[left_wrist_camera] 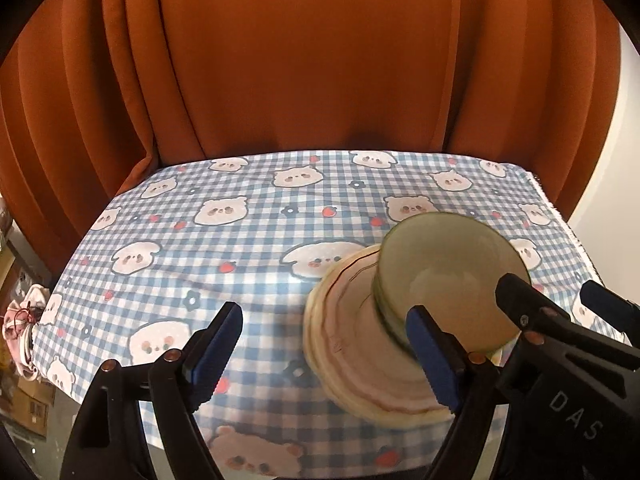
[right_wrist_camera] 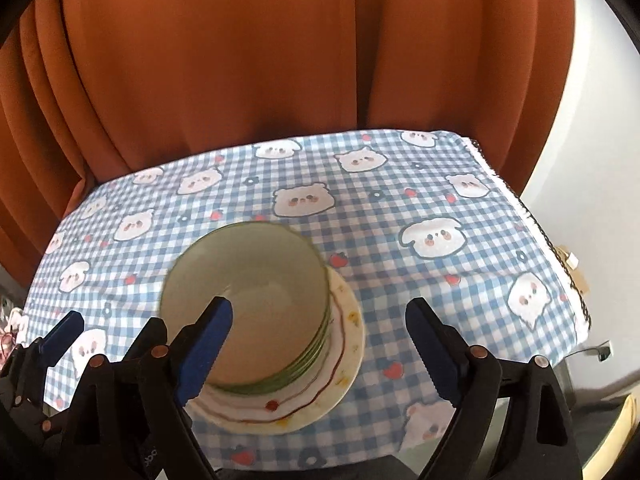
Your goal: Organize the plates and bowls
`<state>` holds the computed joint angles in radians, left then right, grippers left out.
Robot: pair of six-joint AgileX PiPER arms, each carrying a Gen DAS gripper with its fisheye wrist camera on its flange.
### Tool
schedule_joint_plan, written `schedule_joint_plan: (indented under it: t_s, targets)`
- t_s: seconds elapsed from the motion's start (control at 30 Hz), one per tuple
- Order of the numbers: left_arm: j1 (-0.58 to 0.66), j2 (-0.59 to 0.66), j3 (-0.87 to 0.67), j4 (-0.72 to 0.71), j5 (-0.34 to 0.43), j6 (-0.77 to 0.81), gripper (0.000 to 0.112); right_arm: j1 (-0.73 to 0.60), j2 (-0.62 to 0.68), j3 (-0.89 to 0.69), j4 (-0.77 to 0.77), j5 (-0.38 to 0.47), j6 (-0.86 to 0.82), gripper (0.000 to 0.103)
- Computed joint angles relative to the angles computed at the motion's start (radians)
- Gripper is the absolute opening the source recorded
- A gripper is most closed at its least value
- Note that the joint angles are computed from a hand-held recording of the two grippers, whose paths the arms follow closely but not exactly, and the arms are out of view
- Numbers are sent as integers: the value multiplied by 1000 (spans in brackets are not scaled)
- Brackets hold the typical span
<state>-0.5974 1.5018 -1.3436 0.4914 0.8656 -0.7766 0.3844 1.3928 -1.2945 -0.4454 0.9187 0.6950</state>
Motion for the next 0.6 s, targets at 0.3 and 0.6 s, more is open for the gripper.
schedule_joint_plan:
  t_s: [0.3,0.6]
  targets:
    - [122,-264,364,102,-174,-7,89,291,-116,239,-284,-55,420,94]
    - [294,-391,516,-42,-294,156,91,514,-111,343,-441,34,769,99]
